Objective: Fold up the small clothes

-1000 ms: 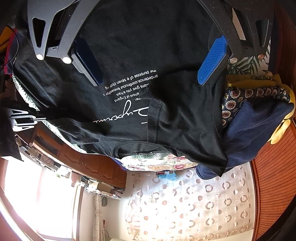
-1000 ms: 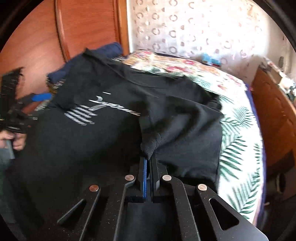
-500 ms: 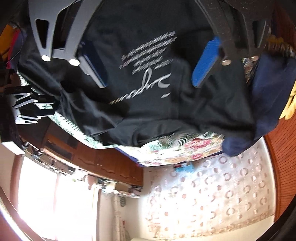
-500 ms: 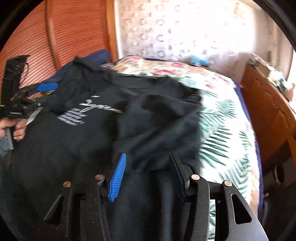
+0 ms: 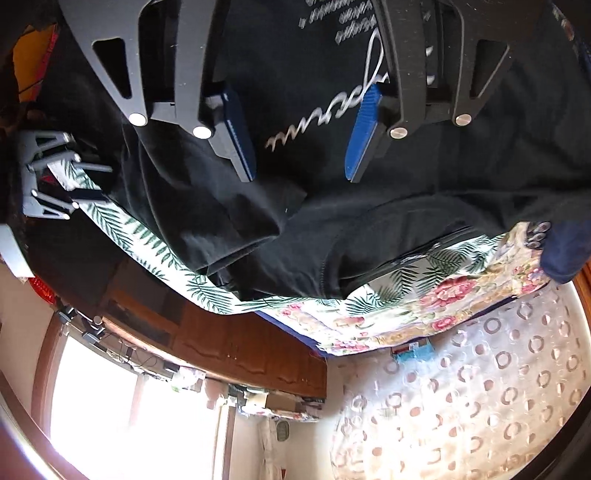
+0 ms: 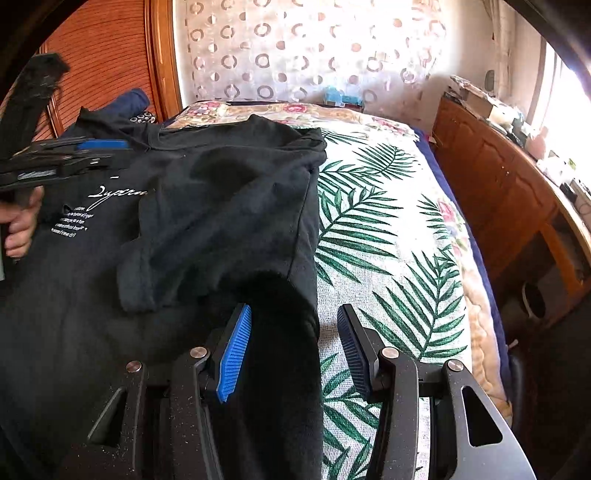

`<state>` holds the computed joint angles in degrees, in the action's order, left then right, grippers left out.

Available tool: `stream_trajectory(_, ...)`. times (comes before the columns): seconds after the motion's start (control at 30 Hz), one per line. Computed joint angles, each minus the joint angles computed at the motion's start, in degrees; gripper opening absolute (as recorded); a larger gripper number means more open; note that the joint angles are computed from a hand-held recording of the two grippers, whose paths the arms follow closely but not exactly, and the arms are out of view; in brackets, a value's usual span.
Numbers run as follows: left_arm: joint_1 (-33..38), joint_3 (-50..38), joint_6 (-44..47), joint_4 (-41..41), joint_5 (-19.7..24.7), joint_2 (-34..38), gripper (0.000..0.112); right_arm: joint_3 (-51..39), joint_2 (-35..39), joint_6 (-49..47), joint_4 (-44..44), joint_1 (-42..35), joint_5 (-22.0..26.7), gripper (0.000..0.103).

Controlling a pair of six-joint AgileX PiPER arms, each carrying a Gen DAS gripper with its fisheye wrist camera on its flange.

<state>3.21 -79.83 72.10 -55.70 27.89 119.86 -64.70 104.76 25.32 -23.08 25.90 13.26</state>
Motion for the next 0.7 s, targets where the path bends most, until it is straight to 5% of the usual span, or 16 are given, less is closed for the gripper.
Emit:
stream_trajectory(0.13, -1.96, -6.91, -9.66, 7.81, 1.88, 4.62, 0.051, -1.25, 1.27, -11.58, 11.12, -1.94, -0.89, 0.051)
stream_trajectory(0.3, -3.97, -12.47, -17.52, 14.71, 3.58, 8.86, 0.047, -1.21, 1.32, -11.06, 10.36, -2.07, -1.06, 0.051)
stream_trajectory(0.43, -4.25, -11.79, -17.63, 15.29, 4.02, 8.55, 0.021, -1.46, 1.44, -10.89, 10.30, -1.99, -0.91, 0.051)
stream_trajectory(0.47, -4.41, -11.45, -17.56, 15.53, 3.90, 8.17, 0.006, -1.56, 1.54, -10.38, 9.78, -1.92, -0.88, 0.051)
stream_trajectory(0.7, -2.53, -0.12, -9.37, 11.02, 2.17, -2.51, 0.006, -1.39, 1.31, -9.74, 9.09, -1.83, -0.80, 0.051)
